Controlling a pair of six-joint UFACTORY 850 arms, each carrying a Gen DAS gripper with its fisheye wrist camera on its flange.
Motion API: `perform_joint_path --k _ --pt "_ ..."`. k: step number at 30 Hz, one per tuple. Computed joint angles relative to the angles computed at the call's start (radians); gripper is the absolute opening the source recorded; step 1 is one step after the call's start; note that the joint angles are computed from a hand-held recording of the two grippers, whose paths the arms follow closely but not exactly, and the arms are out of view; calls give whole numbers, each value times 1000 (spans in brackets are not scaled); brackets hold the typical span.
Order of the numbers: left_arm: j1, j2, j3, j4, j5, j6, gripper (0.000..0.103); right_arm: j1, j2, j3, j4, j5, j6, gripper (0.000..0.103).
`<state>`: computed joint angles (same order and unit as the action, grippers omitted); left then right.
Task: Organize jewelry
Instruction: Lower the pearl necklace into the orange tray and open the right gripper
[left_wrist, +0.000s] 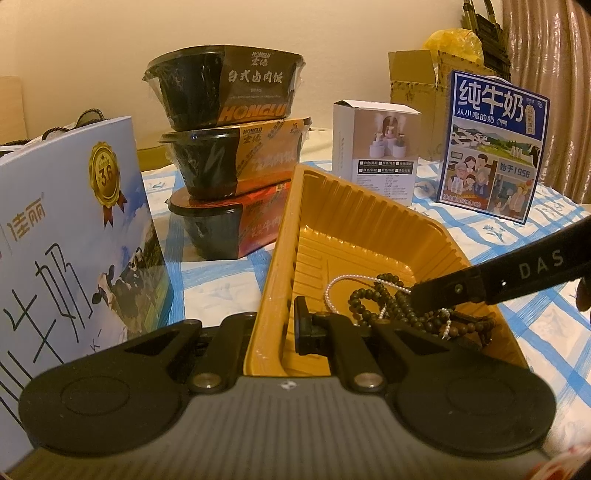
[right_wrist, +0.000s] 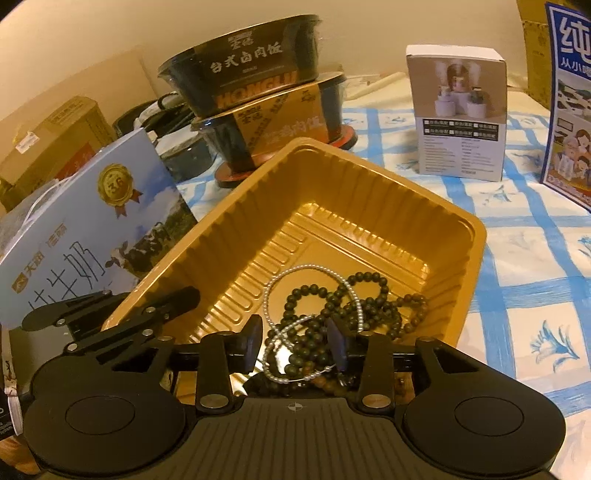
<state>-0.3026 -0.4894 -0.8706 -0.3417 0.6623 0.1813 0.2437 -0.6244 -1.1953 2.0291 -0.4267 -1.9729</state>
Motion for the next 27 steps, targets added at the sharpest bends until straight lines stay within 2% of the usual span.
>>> perform_joint_path --k 14,27 --pt "6 -5 -4 -2 -11 -5 7 -6 3 9 17 5 -15 40" --pt "23 -22 -17 11 -45 -30 8 -8 21 46 110 4 -123 40"
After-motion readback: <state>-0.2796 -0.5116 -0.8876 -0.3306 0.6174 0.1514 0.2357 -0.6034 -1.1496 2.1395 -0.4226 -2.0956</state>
